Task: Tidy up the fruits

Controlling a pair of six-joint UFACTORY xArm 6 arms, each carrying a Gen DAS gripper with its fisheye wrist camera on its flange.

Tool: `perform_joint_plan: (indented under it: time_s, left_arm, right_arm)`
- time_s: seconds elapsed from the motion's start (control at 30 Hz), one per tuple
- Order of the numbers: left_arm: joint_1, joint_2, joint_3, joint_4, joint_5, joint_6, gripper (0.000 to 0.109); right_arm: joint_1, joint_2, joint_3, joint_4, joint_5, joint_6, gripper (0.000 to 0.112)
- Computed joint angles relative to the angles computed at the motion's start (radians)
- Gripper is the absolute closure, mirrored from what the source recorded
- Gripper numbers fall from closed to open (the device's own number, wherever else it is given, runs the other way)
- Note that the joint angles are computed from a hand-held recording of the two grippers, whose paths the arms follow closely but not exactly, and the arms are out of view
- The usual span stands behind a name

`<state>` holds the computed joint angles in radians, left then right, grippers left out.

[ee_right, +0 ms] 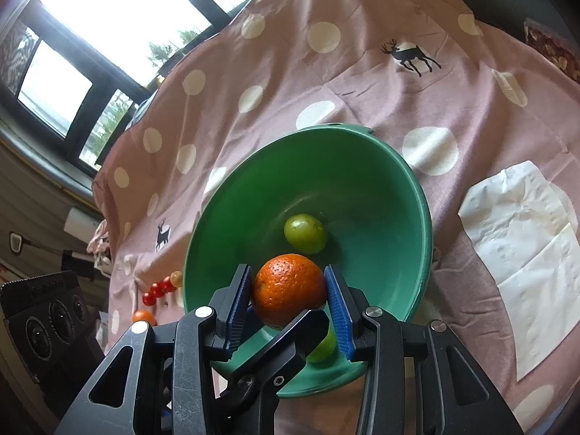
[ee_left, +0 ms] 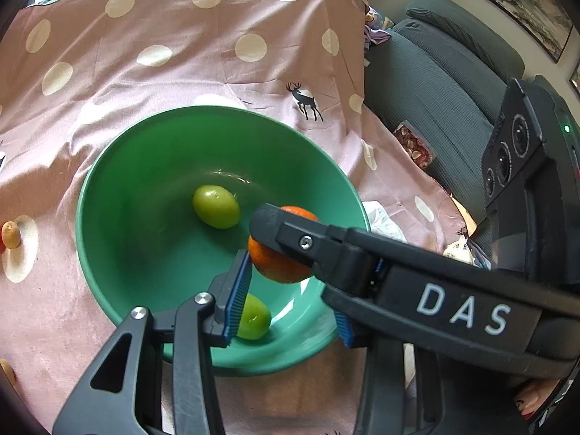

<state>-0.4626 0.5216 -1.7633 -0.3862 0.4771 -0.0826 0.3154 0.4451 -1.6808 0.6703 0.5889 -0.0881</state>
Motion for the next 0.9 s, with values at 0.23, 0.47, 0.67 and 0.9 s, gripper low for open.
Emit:
perform_joint_plan:
  time_s: [0.23,0.47,0.67,0.9]
  left_arm:
    - [0.001,0.005,-0.006,0.014,0.007,-0.015,0.067]
    - [0.002,0.001,0.001,0.013,0.008,-0.014,0.067]
    - [0.002,0.000,0.000,0.009,0.012,-0.014,0.069]
    - [0.001,-0.047,0.072,0.006,-0.037,-0.004,0.070]
  right_arm:
    - [0.002,0.010,-0.016,-0.041,0.010,0.031,0.069]
    - [0.003,0.010,-0.017,-0.056,0.013,0.040,0.069]
    - [0.005,0.013,-0.021,-0.074,0.014,0.052,0.069]
    - [0.015,0.010,-0.012,-0.154,-0.017,0.104,0.069]
